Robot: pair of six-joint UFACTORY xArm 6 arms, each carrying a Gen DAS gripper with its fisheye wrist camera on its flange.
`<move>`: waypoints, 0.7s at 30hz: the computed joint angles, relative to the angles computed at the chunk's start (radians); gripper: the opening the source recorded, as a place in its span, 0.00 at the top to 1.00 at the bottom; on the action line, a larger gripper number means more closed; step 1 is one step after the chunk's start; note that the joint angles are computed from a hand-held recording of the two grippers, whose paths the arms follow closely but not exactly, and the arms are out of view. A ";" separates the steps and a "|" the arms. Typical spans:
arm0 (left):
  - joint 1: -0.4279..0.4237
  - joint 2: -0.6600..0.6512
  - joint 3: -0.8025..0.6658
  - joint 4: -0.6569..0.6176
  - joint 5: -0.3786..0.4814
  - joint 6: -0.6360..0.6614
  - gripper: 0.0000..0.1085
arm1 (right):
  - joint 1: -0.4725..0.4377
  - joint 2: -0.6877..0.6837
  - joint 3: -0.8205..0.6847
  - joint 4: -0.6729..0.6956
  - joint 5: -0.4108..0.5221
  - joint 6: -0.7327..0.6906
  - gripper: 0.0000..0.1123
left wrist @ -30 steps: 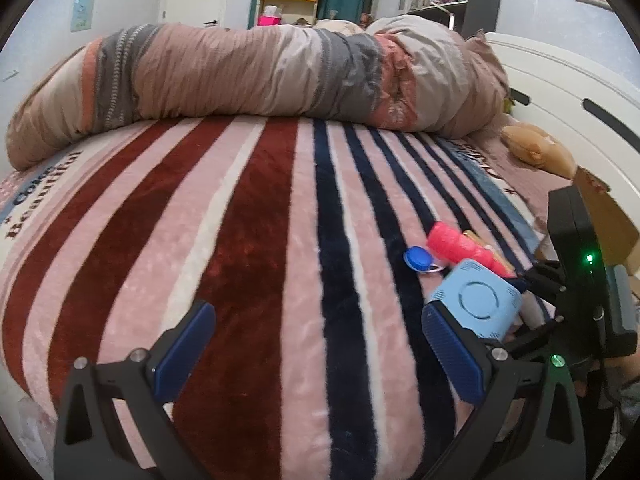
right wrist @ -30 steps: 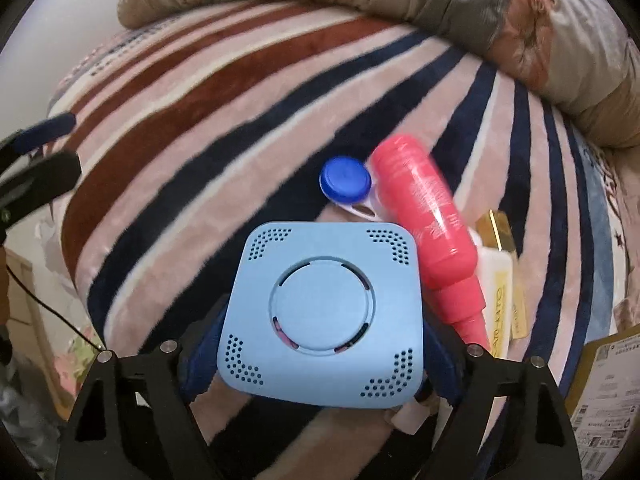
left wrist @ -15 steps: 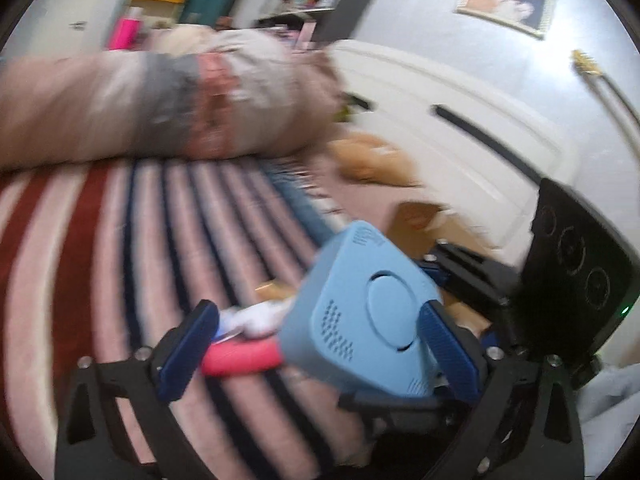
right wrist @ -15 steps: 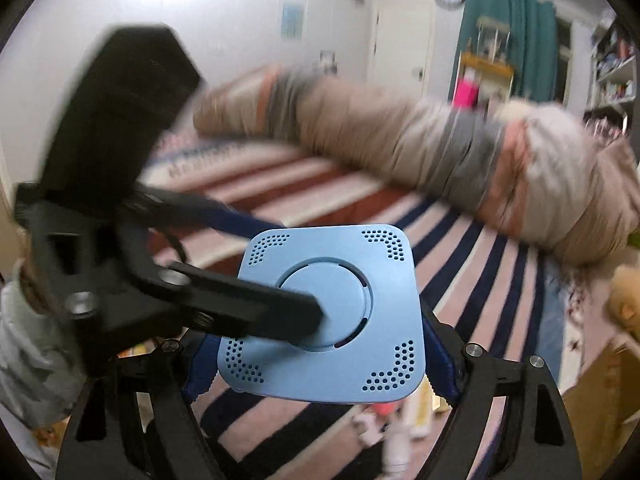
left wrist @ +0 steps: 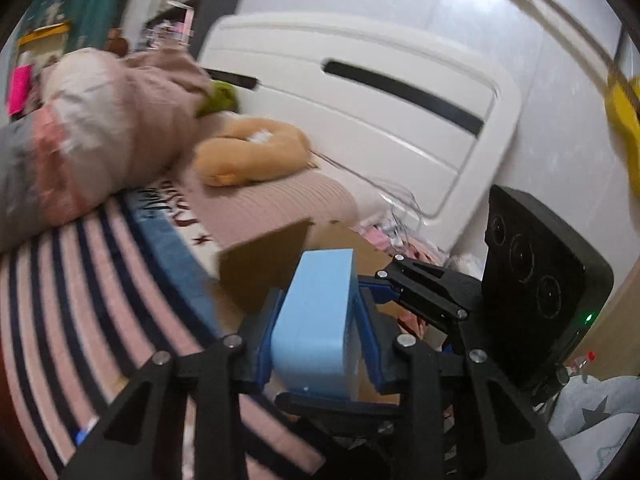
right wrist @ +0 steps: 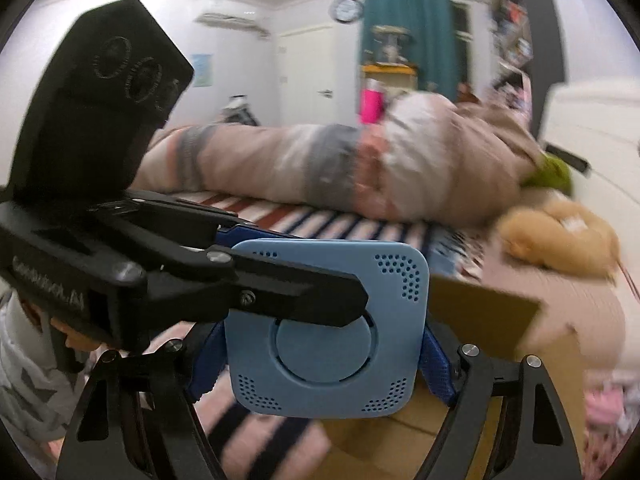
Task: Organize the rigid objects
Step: 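Carry the blue case into the cardboard box and open the right gripper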
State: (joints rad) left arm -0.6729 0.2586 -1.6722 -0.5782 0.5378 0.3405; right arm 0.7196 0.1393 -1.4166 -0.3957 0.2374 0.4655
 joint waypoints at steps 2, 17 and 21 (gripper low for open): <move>-0.016 0.099 -0.136 0.070 0.076 -0.058 0.70 | -0.028 -0.038 0.051 0.082 0.016 -0.045 0.30; -0.024 0.262 -0.358 0.256 0.197 -0.218 0.39 | -0.079 -0.074 0.073 0.279 0.259 -0.167 0.28; 0.003 0.120 -0.174 0.298 0.083 -0.248 0.37 | -0.064 -0.086 0.080 0.228 0.215 -0.120 0.28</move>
